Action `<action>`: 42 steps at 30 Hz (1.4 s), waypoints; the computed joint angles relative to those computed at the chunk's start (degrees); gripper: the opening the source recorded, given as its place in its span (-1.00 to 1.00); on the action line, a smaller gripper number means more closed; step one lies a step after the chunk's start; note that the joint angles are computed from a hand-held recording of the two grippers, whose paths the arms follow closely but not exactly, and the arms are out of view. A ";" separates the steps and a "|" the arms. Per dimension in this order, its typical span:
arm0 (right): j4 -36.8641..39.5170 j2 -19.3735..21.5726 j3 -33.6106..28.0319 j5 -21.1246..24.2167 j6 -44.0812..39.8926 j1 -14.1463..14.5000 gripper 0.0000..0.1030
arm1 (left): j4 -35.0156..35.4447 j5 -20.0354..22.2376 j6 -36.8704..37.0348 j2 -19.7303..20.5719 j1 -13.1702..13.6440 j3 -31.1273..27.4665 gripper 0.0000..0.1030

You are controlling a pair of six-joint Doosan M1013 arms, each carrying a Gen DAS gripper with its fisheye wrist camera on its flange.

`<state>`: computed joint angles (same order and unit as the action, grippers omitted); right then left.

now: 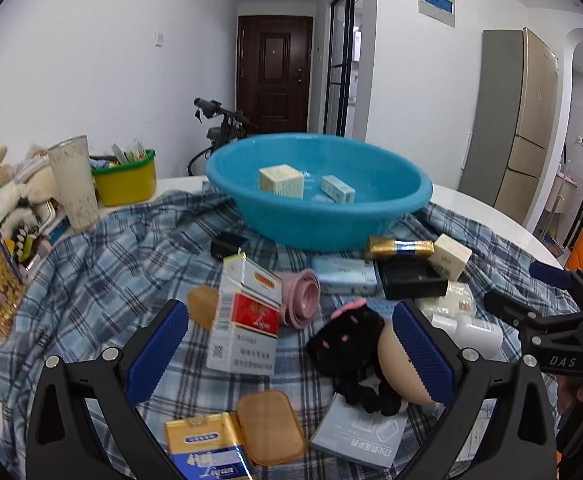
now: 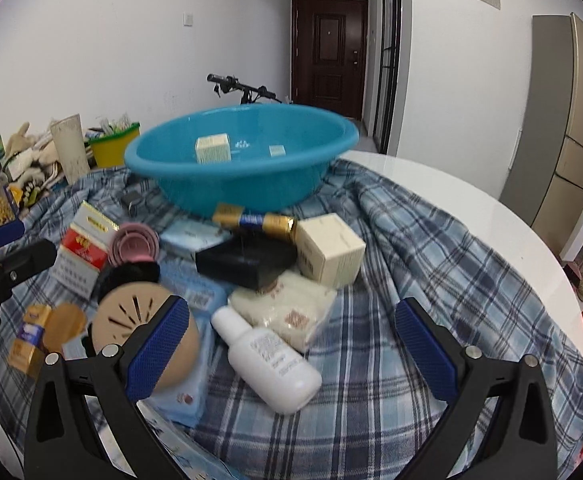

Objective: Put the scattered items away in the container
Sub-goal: 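Move both tools down toward the cluttered items beside the basin, then grasp the white bottle with the right tool while the left tool grasps the red-white carton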

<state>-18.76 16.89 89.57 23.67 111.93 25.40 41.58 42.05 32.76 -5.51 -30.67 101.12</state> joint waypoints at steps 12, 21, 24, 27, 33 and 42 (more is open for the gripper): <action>5.59 1.06 -0.26 3.19 -8.83 0.12 0.52 | -3.09 -2.08 2.21 0.61 0.87 -0.12 1.00; 11.16 2.10 -1.19 7.75 -14.68 -0.51 0.01 | -3.15 -2.50 1.35 0.36 1.52 0.16 1.00; 11.13 2.10 -1.31 8.32 -15.88 -0.47 -0.01 | -3.07 -2.46 1.17 0.28 1.70 0.20 1.00; 12.52 2.28 -1.80 9.53 -17.04 -0.69 -0.02 | -3.53 -2.65 1.44 0.26 1.94 0.24 1.00; 20.13 4.32 -4.96 17.39 -24.03 -1.60 -0.12 | -4.00 -2.84 2.40 0.26 1.87 0.29 1.00; 31.17 4.71 -4.46 14.11 -31.14 -3.16 -0.09 | -3.88 -2.63 1.96 0.24 2.09 0.30 1.00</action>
<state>12.41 21.60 85.11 37.79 80.79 22.24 37.70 39.42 34.72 -5.26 -28.58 101.42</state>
